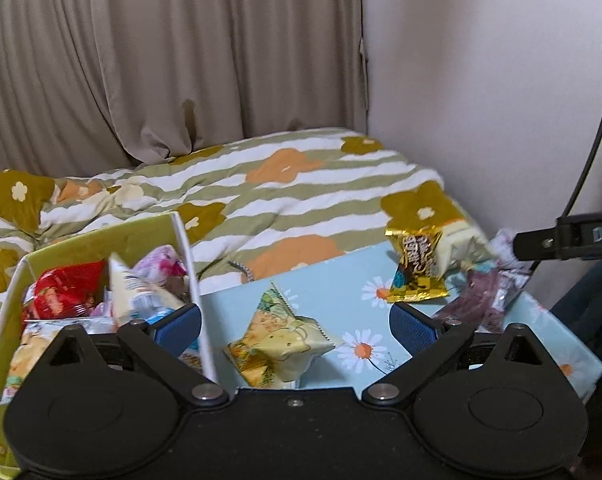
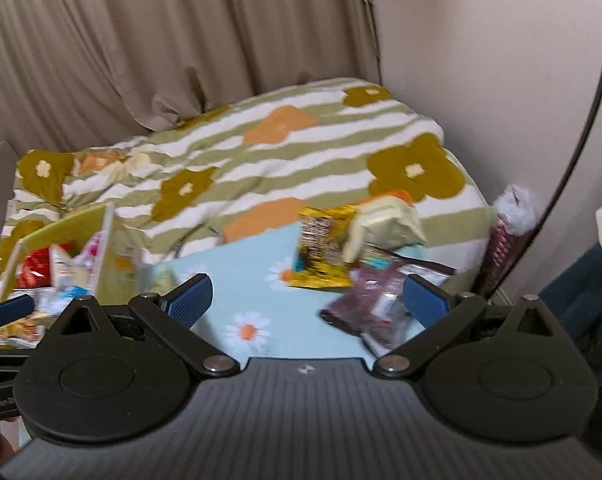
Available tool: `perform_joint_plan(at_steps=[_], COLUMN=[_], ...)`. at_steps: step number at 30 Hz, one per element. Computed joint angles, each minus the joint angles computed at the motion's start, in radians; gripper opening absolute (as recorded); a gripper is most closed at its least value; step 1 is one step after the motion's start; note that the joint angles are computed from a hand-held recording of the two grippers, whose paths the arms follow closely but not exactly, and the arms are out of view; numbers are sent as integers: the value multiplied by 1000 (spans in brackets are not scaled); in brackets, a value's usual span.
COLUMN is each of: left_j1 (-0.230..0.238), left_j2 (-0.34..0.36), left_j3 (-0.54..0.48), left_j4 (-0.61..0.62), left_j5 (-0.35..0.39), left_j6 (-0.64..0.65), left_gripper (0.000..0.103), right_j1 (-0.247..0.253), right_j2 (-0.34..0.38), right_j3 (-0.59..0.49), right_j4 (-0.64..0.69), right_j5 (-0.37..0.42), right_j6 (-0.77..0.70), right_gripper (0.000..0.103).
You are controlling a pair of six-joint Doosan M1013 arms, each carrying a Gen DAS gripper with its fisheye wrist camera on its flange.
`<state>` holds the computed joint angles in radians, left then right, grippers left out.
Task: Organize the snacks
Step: 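Move both tools from the box back to the remaining bags, then grasp the yellow-green bag with the left tool while the right tool grasps the brown bag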
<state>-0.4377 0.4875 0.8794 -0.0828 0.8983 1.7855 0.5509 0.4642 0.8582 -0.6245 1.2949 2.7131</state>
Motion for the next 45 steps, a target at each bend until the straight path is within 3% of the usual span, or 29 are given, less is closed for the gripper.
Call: perform_joint_plan(at_steps=[13,19,24,27,31,34,45], left_j1=[-104,-115,-115,-112,-112,-106,-95], left_j2=[185,227,278,285,274,265,219], left_j3=[-165,-194,-264,-270,-243,-234,-189], left_j4=[435,534,561,562,565,524,400], left_j5=[190,199,272,280,251,245,223], left_j6=[-192,-228,-225,-223,-210,-187,-155], left_gripper=[97,95,89,86,82,65,58], right_j1=[-110,-121,-127,-131,-136,-138,-146], right_j2=[-22,-9,4,13,21,25,25], right_j3=[157,172,168,160,158,158,169], right_j4=[194,236,241,230,223,213,214], right_j5=[-77,-94,-93,-83,-78,-78,-118], right_j6=[-45,-46,-51,-47,-33,-21,-11], right_gripper=[103,103,103,103,103,103,103])
